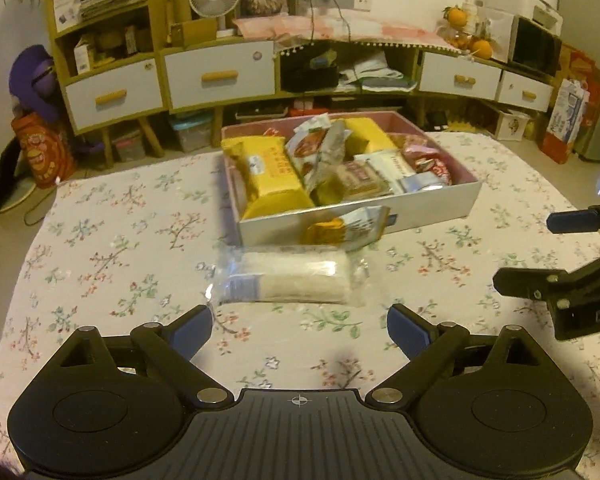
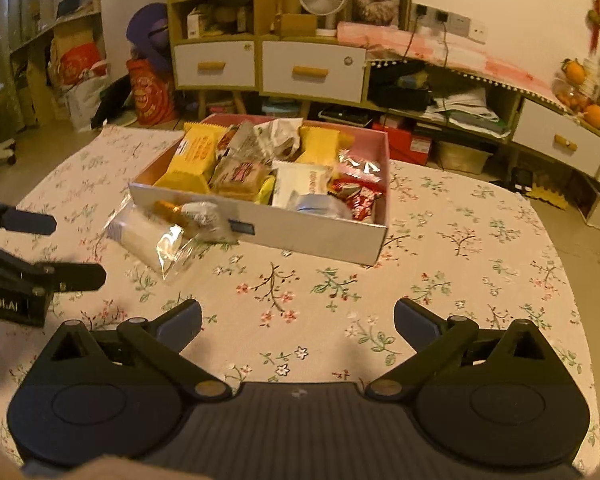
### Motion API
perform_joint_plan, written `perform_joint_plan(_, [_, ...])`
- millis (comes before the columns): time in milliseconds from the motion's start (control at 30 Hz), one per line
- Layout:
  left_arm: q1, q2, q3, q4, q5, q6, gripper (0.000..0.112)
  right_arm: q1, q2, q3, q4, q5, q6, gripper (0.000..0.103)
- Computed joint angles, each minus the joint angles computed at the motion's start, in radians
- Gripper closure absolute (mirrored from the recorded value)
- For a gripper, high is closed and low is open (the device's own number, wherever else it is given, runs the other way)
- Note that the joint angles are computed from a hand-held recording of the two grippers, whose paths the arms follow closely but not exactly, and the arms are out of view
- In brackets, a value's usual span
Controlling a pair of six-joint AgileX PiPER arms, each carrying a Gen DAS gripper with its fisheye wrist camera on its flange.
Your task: Organize snacks
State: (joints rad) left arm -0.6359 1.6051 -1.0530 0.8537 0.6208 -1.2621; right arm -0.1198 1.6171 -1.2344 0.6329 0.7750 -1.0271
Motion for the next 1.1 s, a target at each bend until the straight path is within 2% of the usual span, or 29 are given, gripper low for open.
perform_joint_plan(300, [0.052, -0.011, 0.049, -0.004, -0.028, 0.004, 0.017, 0.038, 0.003, 0.012, -0.027, -0.015, 0.028, 0.001])
perform_joint_plan(700, [0.127, -0.023, 0.113, -0.010, -0.101, 0.041, 0.017, 0.082, 0.027, 0.016, 0.019, -0.038, 0.002, 0.001])
perform_joint_plan(1000, [0.175, -0.008, 0.108, -0.027, -0.142, 0.051, 0.017, 0.147, 0.077, -0.037, 0.024, -0.053, 0.083, 0.010])
perform_joint_plan(1100, [0.177, 0.003, 0.106, 0.042, -0.167, -0.014, 0.017, 0.163, 0.088, -0.053, 0.025, -0.055, 0.103, 0.012])
